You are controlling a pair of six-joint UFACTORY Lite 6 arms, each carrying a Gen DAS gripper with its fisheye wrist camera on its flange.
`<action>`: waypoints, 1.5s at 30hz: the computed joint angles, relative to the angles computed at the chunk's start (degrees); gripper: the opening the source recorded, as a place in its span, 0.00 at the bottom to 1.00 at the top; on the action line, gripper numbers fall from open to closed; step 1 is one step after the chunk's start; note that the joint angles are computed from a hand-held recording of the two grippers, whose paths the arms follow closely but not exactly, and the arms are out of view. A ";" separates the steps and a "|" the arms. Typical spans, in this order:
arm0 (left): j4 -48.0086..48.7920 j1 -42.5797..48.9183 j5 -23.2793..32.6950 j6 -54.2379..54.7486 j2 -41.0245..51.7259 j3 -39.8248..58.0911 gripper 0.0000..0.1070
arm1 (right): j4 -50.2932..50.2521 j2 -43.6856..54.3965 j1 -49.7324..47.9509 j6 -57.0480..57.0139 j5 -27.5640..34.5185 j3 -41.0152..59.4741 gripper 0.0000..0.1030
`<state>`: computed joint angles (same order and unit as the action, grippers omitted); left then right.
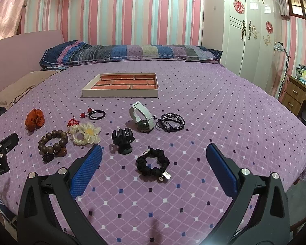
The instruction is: Organize jewelry
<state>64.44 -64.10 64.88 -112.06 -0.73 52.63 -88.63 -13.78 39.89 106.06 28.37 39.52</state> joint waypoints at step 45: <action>7.95 25.91 -25.18 1.94 8.37 -3.10 0.92 | -29.16 30.36 -16.33 21.68 -6.33 13.45 0.96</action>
